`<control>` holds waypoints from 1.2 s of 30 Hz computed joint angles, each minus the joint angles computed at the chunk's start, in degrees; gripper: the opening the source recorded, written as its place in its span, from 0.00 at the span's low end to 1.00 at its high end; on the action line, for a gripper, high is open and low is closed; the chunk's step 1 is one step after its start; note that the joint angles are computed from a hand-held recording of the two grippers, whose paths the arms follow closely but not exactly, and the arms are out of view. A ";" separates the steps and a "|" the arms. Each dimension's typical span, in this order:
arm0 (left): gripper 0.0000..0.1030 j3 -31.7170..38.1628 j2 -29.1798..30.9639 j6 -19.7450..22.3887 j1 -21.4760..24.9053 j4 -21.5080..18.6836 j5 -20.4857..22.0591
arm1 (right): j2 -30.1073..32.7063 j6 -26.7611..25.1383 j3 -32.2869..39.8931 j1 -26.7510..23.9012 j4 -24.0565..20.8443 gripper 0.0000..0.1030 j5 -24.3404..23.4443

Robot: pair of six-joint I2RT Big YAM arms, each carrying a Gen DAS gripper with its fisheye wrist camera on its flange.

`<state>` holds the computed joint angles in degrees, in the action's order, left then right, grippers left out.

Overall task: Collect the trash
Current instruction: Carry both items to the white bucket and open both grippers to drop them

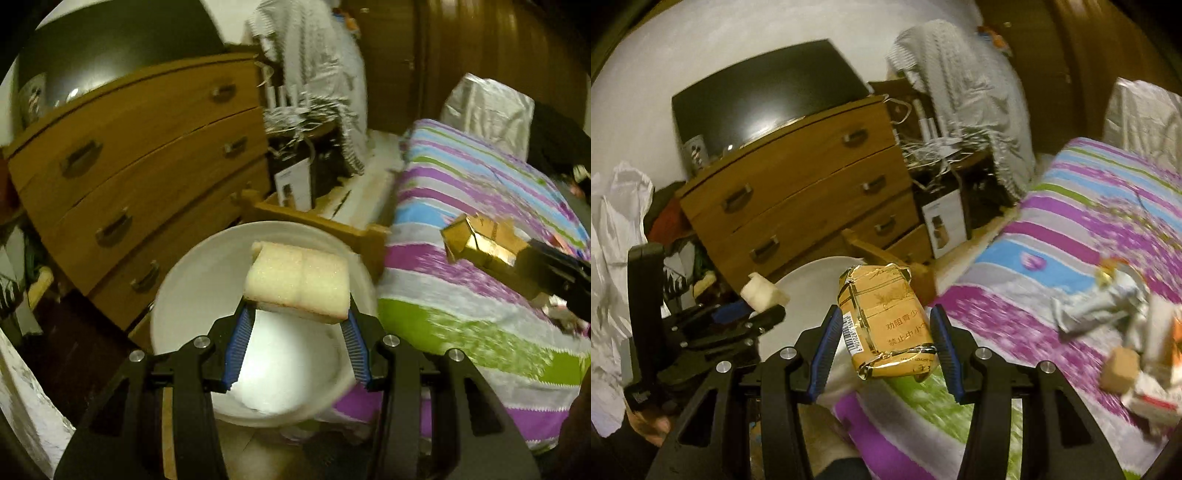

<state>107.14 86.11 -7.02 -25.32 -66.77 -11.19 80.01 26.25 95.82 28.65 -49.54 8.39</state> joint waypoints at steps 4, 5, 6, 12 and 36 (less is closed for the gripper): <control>0.44 1.69 1.04 0.55 4.62 -0.88 2.34 | 7.89 -0.65 9.67 1.18 -3.77 0.50 -1.06; 0.44 1.96 1.22 0.63 5.65 -1.08 2.89 | 9.12 -0.97 11.05 1.13 -4.28 0.50 -1.31; 0.44 2.40 1.69 0.69 6.35 -1.26 3.63 | 10.90 -1.22 13.32 1.36 -5.32 0.50 -1.42; 0.44 2.82 3.09 0.83 9.17 -2.05 6.72 | 17.59 -1.23 20.79 1.52 -7.65 0.50 -2.53; 0.74 0.62 3.27 -0.90 9.86 -2.42 5.67 | 19.21 -1.56 19.84 3.02 -6.79 0.71 0.74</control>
<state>107.77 89.38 -7.92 -15.46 -69.19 -5.52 99.21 24.69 115.66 31.67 -56.33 9.14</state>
